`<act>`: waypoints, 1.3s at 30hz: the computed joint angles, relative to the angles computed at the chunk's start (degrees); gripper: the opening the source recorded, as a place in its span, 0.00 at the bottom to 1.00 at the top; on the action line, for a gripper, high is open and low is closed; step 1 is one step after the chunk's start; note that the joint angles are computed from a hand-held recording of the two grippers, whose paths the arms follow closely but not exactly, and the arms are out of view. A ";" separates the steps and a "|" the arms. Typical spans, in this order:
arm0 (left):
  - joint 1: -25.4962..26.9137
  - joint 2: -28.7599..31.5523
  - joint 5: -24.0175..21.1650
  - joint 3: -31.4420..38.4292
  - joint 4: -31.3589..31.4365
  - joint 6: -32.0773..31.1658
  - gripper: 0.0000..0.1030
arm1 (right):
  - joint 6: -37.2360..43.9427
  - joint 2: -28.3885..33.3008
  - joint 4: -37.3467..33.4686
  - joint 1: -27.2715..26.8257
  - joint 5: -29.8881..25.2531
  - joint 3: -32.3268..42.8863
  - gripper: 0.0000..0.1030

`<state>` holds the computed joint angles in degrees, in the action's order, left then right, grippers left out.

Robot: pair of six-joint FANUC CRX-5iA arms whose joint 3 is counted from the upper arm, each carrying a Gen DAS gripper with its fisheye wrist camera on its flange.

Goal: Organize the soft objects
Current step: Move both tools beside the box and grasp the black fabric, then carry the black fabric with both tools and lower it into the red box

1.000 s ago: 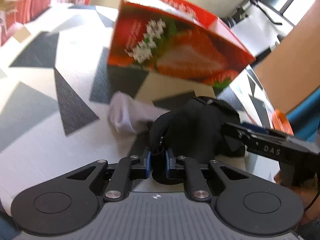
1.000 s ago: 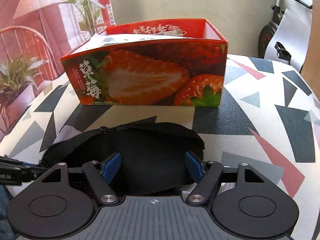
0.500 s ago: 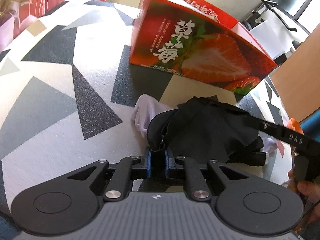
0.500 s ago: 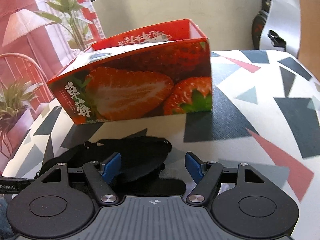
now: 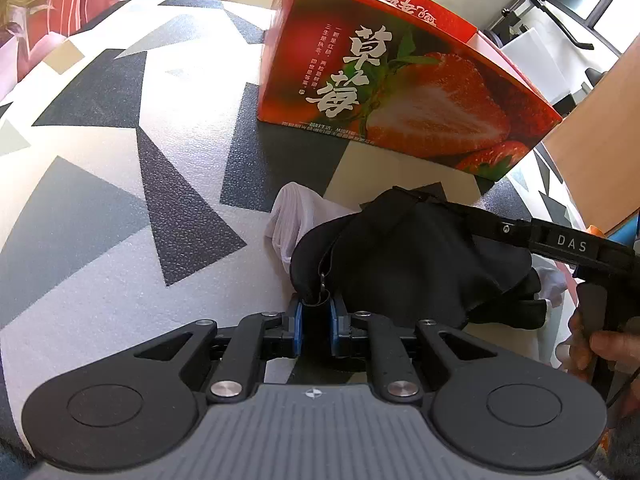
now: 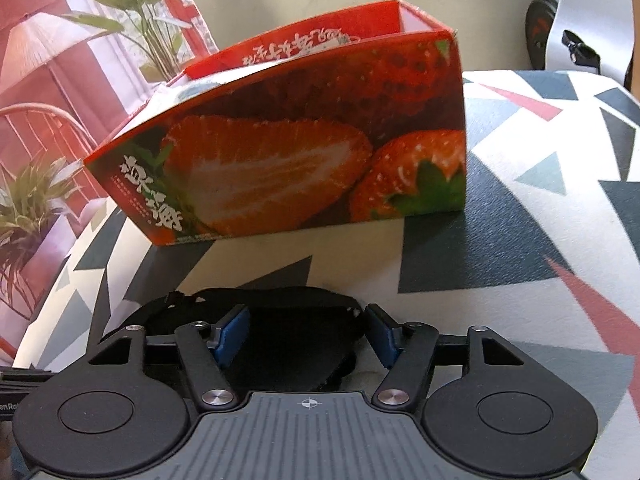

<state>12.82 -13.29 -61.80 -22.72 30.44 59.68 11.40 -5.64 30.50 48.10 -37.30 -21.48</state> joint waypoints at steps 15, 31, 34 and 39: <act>0.76 0.43 -1.06 0.63 1.34 0.12 0.13 | -8.49 -4.21 15.61 1.24 -1.30 -4.59 0.10; 2.79 -4.10 4.06 0.77 14.62 -11.35 0.13 | -10.32 -6.60 27.01 -1.25 3.04 -3.38 0.08; 2.64 -3.29 5.42 2.50 15.54 -12.14 0.13 | -8.29 -5.99 27.72 -1.66 2.30 -1.97 0.08; -0.11 -1.05 10.11 6.19 15.36 -12.66 0.13 | -6.18 -4.36 28.55 -3.44 3.19 0.38 0.08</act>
